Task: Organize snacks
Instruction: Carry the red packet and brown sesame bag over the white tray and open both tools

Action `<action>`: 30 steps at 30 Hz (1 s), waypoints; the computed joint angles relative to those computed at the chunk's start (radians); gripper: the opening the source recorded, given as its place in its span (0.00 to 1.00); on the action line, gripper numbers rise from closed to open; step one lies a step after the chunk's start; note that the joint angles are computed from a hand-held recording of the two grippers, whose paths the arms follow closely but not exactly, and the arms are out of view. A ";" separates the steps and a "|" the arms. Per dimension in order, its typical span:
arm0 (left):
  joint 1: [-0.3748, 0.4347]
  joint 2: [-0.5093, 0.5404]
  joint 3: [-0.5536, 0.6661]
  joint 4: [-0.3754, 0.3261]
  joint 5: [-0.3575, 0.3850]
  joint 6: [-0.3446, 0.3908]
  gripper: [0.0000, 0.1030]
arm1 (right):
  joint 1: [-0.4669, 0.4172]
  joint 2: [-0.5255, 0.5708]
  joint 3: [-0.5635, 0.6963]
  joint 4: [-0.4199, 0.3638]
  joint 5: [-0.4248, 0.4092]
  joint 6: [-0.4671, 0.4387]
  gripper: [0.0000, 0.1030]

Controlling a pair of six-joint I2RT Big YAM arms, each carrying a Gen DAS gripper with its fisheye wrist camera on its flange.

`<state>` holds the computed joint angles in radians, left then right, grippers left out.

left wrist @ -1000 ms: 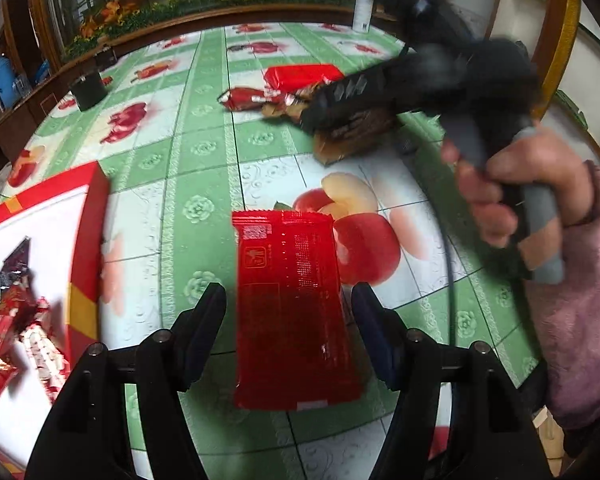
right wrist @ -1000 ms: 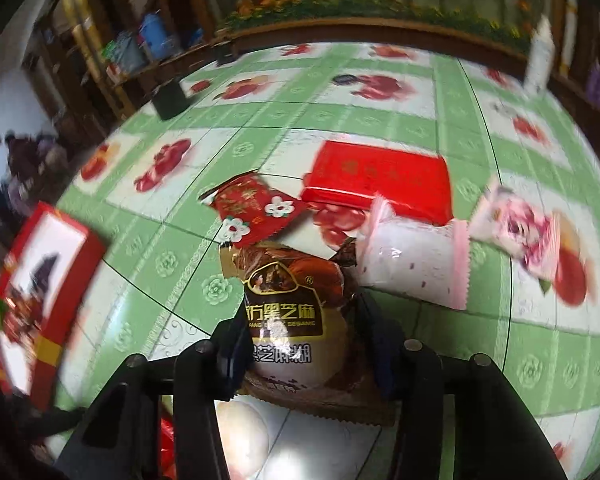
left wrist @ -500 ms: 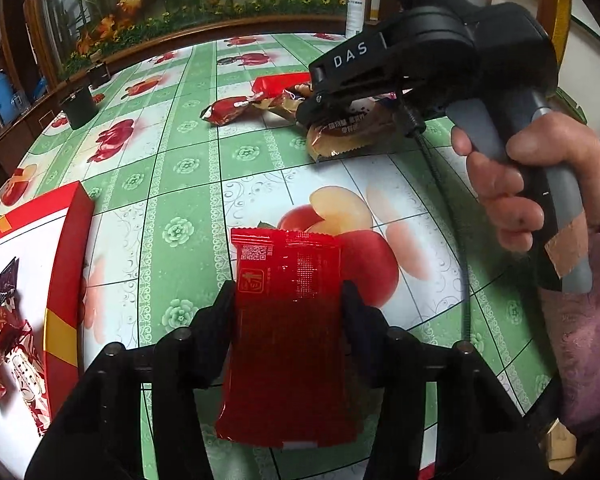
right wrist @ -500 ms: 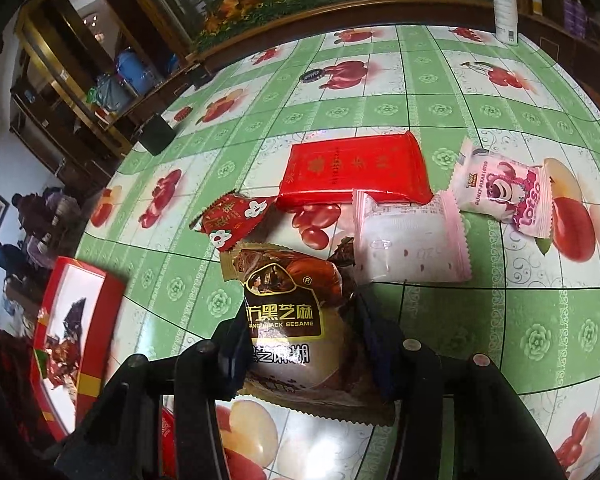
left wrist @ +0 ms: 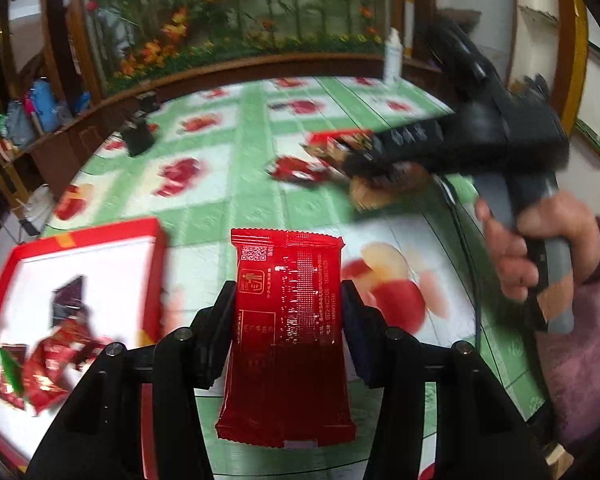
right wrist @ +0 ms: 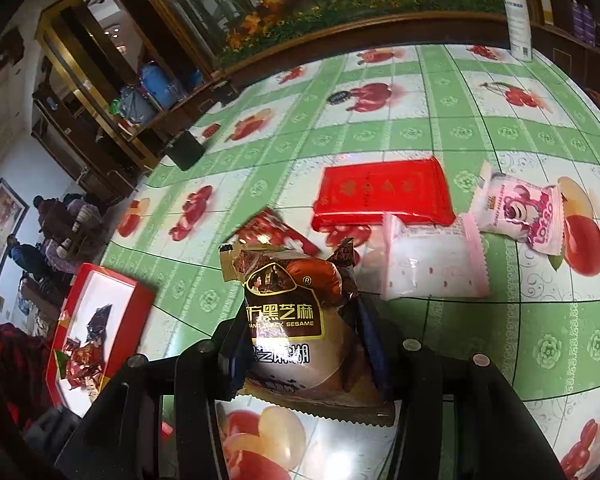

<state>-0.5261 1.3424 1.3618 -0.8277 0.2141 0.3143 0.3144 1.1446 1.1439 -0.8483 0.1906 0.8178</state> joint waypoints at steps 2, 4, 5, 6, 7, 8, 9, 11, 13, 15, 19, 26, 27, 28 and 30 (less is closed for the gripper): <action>0.020 -0.002 0.006 0.014 -0.007 -0.003 0.47 | 0.008 -0.005 -0.003 0.019 0.006 -0.009 0.48; 0.042 -0.004 0.008 0.023 -0.007 -0.010 0.47 | 0.019 -0.007 -0.003 0.037 0.018 -0.026 0.48; 0.054 -0.003 0.012 0.025 -0.002 -0.014 0.47 | 0.023 -0.009 -0.004 0.045 0.024 -0.029 0.48; 0.064 0.000 0.016 0.027 0.000 -0.017 0.47 | 0.026 -0.012 -0.006 0.054 0.028 -0.030 0.48; 0.075 0.001 0.018 0.030 0.001 -0.018 0.47 | 0.028 -0.017 -0.012 0.075 0.021 -0.033 0.48; 0.089 0.004 0.022 0.032 0.000 -0.020 0.47 | 0.027 -0.020 -0.017 0.088 0.010 -0.035 0.48; 0.101 0.006 0.026 0.034 0.001 -0.024 0.47 | 0.028 -0.024 -0.024 0.115 -0.008 -0.034 0.48; 0.123 0.006 0.029 0.042 0.003 -0.028 0.47 | 0.036 -0.022 -0.027 0.147 -0.024 -0.034 0.48; 0.138 0.006 0.027 0.064 -0.009 -0.025 0.47 | 0.052 -0.010 -0.023 0.183 -0.044 -0.042 0.48; 0.156 0.008 0.026 0.080 -0.015 -0.027 0.47 | 0.085 0.019 -0.002 0.209 -0.043 -0.068 0.48; 0.188 0.011 0.025 0.094 -0.017 -0.033 0.47 | 0.131 0.086 0.047 0.248 -0.064 -0.076 0.47; 0.241 0.010 0.017 0.132 -0.019 -0.026 0.47 | 0.197 0.207 0.146 0.310 -0.076 -0.056 0.47; 0.249 0.012 0.018 0.136 -0.018 -0.026 0.47 | 0.205 0.226 0.162 0.317 -0.076 -0.054 0.47; 0.254 0.013 0.017 0.139 -0.019 -0.027 0.47 | 0.209 0.235 0.171 0.319 -0.075 -0.052 0.47; 0.268 0.017 0.018 0.143 -0.018 -0.030 0.47 | 0.219 0.263 0.193 0.325 -0.087 -0.047 0.47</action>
<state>-0.2578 1.3590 1.3800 -0.6851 0.1963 0.2847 0.5332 1.4080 1.3373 -0.5228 0.1039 0.7708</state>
